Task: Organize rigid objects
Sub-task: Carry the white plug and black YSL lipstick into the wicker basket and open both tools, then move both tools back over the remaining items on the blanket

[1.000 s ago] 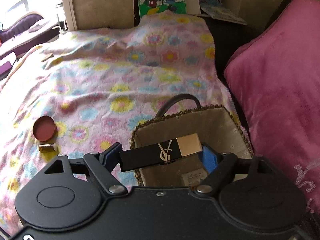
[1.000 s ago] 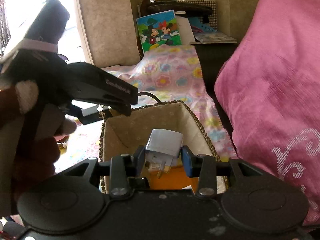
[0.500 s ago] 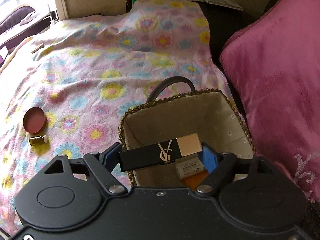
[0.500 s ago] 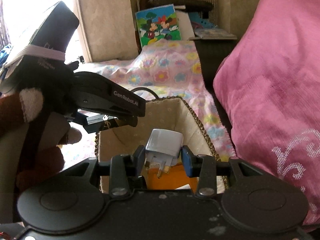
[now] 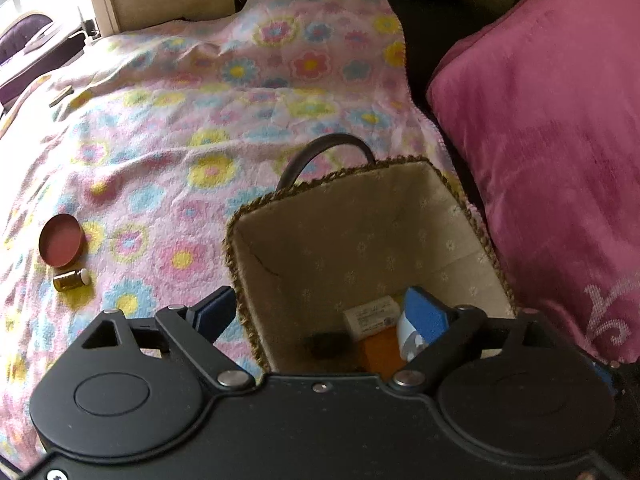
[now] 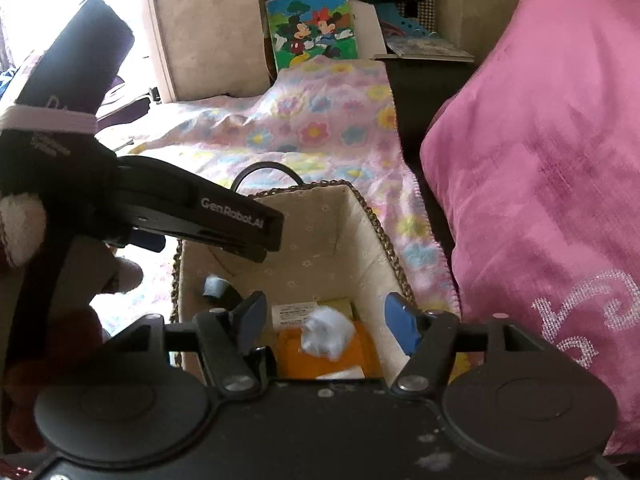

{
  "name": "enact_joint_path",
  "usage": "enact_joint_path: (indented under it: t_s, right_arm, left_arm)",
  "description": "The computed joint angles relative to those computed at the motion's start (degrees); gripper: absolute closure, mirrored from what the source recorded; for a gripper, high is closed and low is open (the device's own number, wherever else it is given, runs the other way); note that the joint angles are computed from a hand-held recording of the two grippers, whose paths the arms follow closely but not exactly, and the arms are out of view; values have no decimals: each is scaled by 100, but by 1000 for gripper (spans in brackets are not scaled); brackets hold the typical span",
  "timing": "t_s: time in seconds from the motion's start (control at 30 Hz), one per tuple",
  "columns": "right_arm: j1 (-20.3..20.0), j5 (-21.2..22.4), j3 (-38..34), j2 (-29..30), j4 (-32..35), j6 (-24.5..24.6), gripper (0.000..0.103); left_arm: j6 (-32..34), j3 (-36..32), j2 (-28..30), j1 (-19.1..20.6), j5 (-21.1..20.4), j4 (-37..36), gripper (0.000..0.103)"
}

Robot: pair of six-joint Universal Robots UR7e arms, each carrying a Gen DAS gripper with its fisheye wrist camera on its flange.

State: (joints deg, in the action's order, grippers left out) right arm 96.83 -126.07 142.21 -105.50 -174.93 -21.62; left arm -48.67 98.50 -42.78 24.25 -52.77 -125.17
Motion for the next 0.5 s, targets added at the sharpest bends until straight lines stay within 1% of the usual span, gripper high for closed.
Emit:
enact_joint_path:
  t_s: [0.13,0.33,0.5]
  right_arm:
    - [34,-46,32,-79,63,30,38]
    - [64,-101,41,-110,135,82,38]
    - [119,-135,57,-116,158,104,38]
  left_arm:
    - [-85,35,-33,-4,-15,199,15]
    - [-140,197,-141,-19,-7,167,15]
    - [-230,301,-220,-94,150,281,15]
